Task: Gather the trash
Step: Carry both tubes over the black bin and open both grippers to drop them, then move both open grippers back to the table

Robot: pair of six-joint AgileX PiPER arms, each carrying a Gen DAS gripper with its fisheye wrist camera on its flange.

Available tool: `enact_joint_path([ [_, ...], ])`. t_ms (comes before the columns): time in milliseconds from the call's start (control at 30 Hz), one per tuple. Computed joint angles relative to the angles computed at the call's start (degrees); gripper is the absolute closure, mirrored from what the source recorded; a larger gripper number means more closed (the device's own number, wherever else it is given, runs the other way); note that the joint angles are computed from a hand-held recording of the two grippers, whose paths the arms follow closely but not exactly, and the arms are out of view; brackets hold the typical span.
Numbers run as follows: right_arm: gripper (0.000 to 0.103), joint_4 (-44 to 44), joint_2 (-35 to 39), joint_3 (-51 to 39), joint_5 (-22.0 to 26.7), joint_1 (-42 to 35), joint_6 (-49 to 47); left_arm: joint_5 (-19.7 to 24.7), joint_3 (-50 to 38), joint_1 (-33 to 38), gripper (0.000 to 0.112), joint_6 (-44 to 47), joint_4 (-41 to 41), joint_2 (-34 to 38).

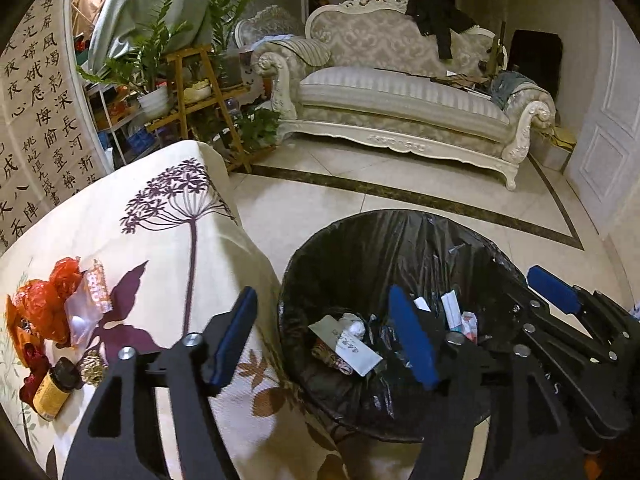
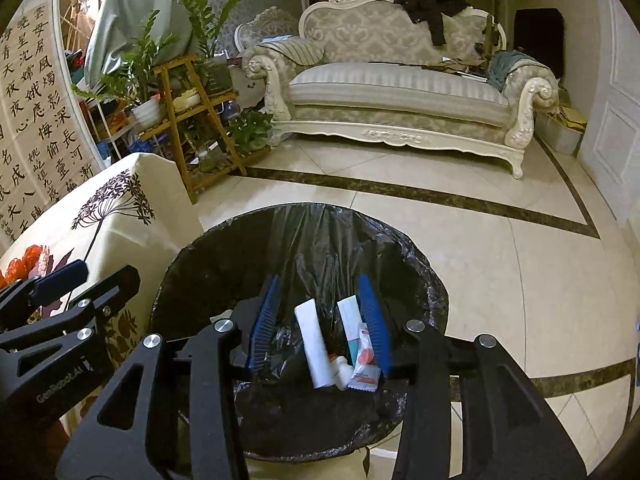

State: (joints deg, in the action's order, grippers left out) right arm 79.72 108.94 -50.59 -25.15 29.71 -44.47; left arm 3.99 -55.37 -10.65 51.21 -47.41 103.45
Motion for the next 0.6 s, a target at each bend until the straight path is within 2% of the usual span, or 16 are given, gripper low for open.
enact_joint_path([
  [167,0.054,1.7,-0.6,0.2,-0.2,1.5,-1.1,0.8,2.6,2.9,0.04,16.3,-15.4,-2.7],
  [367,0.054,6.1,-0.4,-1.6,-0.4,5.0,-5.0,1.5,7.0,8.1,0.039,31.4,-28.3,-6.5],
  [600,0.054,11.8,0.6,-5.7,0.0,10.1,-11.7,3.9,10.7,17.6,0.039,37.7,-31.3,-10.2],
])
